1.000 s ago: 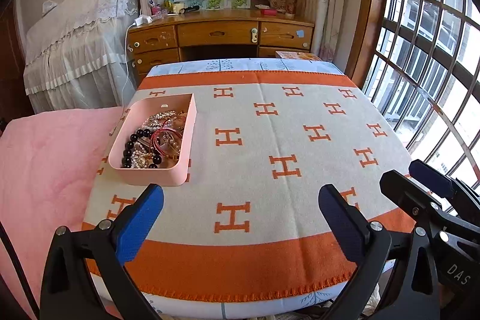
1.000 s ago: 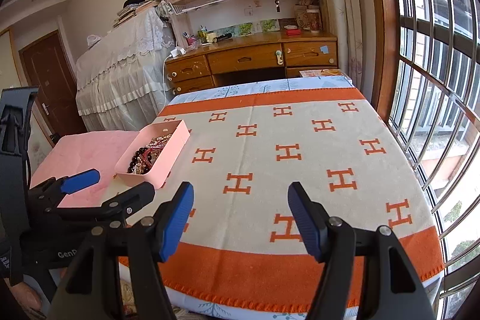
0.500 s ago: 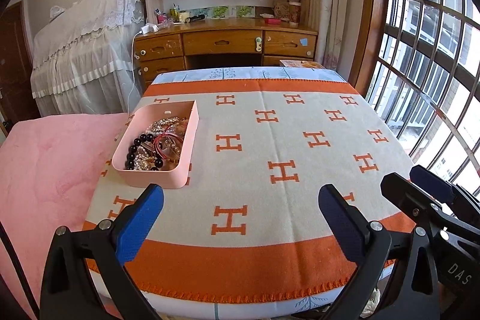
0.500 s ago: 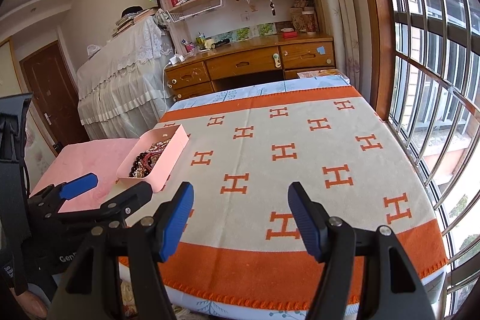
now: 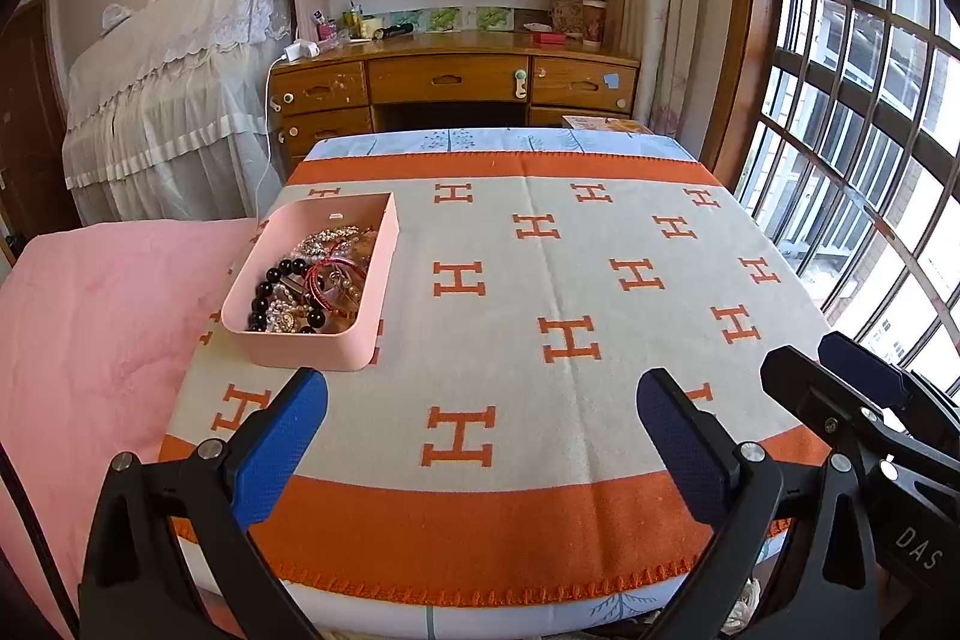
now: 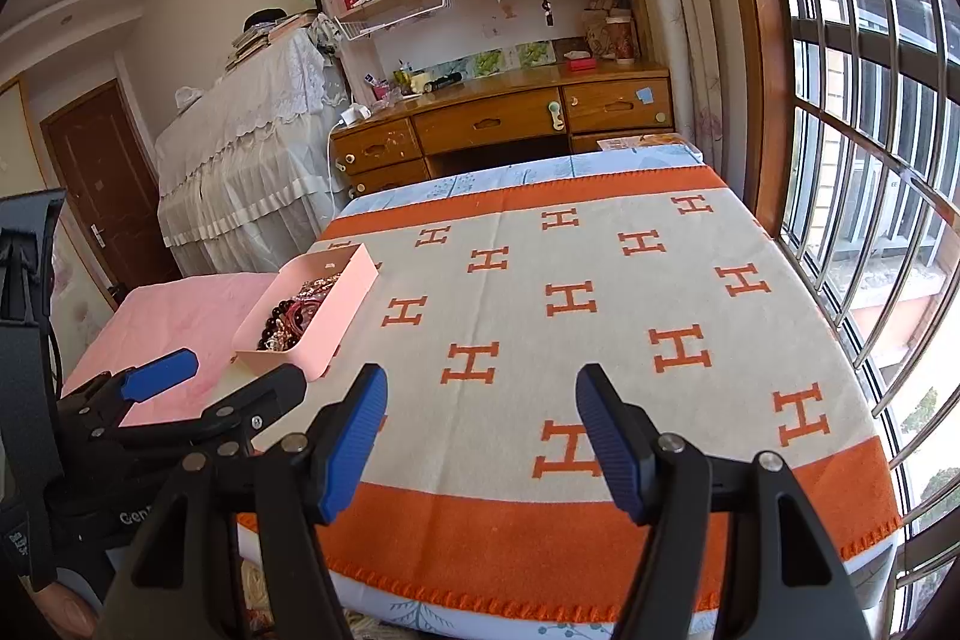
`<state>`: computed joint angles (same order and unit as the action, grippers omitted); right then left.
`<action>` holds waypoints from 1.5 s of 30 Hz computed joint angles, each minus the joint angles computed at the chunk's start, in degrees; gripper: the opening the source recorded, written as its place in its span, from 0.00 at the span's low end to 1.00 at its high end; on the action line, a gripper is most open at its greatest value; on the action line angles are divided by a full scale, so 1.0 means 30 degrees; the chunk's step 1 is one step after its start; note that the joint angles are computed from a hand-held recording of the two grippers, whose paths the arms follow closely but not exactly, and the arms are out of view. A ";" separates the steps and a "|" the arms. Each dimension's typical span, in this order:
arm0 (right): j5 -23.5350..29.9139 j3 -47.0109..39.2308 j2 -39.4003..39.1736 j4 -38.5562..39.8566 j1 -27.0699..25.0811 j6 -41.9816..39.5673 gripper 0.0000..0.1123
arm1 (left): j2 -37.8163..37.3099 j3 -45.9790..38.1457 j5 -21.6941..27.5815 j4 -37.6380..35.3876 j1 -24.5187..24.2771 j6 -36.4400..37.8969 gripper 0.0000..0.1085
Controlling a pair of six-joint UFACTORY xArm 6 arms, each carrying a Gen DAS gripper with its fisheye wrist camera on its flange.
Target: Organize jewelry
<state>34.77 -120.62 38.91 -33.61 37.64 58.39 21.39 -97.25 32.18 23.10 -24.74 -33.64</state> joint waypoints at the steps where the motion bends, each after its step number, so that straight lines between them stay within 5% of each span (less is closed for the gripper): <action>1: 0.0029 -0.0016 0.0007 0.0032 0.0004 -0.0026 0.59 | -0.0033 0.0066 -0.0013 0.0044 0.0000 -0.0056 0.94; 45: 0.0468 -0.0477 0.0115 0.0453 0.0090 -0.0324 0.59 | -0.0268 0.0743 -0.0245 -0.0077 0.0176 -0.0113 0.94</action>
